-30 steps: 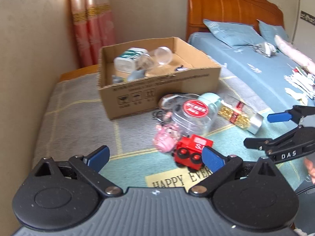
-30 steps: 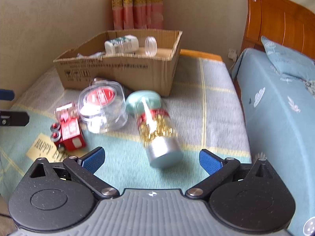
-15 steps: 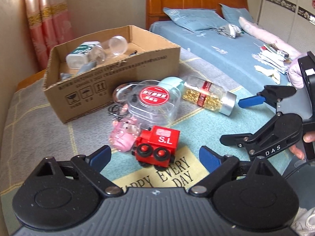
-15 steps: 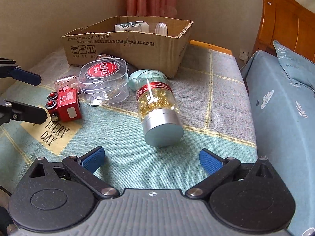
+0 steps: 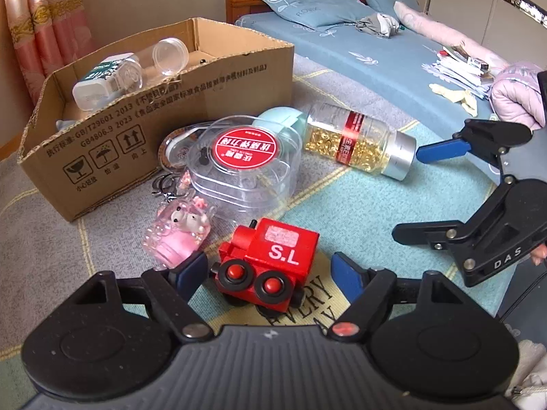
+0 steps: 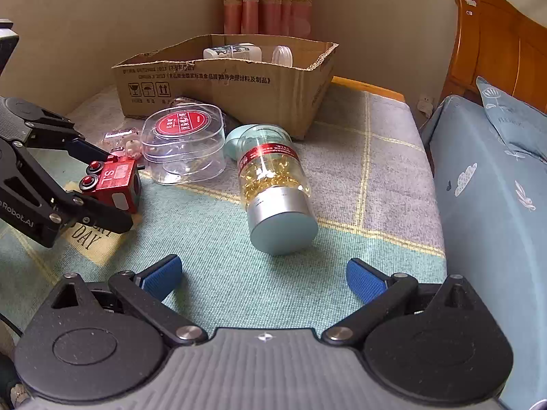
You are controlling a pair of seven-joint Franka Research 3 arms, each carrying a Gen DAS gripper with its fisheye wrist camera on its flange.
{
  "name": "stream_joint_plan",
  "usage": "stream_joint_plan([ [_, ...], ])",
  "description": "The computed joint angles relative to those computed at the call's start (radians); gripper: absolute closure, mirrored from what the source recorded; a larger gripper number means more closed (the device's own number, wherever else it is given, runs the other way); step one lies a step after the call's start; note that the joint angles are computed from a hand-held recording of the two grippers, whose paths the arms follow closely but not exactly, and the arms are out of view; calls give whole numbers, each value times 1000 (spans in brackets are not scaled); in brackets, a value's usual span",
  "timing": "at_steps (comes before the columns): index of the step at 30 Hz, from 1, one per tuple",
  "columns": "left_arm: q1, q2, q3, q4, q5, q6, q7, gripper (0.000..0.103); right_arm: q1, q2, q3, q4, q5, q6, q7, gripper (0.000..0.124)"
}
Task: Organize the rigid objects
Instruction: 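Grasp the red toy train with the left tool while the right tool approaches it, then hold the train in the left tool while the right tool grasps the gold-capsule bottle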
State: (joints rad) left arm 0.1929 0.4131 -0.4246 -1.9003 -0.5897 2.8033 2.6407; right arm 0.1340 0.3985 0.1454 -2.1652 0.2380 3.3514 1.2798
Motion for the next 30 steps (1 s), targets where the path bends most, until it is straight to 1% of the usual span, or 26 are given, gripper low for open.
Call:
stream_joint_plan([
  [1,9,1,-10,1,-7,-6,20,27,-11,1,10,-1,-6,3,-1,21],
  [3,18,-2,-20,-1,-21,-8,47,39,-33,4,30,1,-19,4,-1,21],
  [4,20,-3,-21,0,-24,-16,55,40,-46,5,41,3,-27,-1,-3,21],
  [5,15,-4,-13,4,-20,-26,51,40,-59,5,52,9,-36,-14,-5,21],
  [8,0,-12,5,-4,-15,-17,38,41,-107,9,92,36,-54,-72,-29,21],
  [9,0,-17,7,-9,-17,-14,36,42,-115,12,99,50,-53,-95,-42,21],
  [11,-1,-26,14,-21,-25,-6,25,42,-107,18,92,74,-38,-125,-65,21],
  [14,1,-44,24,-46,-33,8,12,42,-156,23,155,95,-5,-141,-121,21],
  [16,5,-57,28,-62,-40,14,10,42,-198,18,208,99,17,-163,-166,21],
  [20,17,-73,32,-82,-68,16,29,42,-226,-4,265,84,66,-199,-241,21],
  [22,19,-80,34,-89,-85,16,41,42,-262,-9,319,79,104,-222,-289,21],
  [24,17,-85,41,-95,-97,18,47,42,-347,5,427,88,170,-256,-364,21],
  [25,14,-88,45,-97,-100,18,47,42,-392,16,480,98,205,-287,-405,21],
  [26,12,-90,49,-98,-102,18,47,42,-415,25,509,108,233,-316,-436,21],
  [27,9,-91,53,-100,-102,20,46,42,-406,27,504,116,241,-331,-443,21],
  [28,5,-92,58,-101,-100,23,44,42,-372,21,468,119,232,-336,-434,21],
  [30,4,-95,63,-105,-102,27,41,42,-288,-3,375,114,195,-324,-411,21],
])
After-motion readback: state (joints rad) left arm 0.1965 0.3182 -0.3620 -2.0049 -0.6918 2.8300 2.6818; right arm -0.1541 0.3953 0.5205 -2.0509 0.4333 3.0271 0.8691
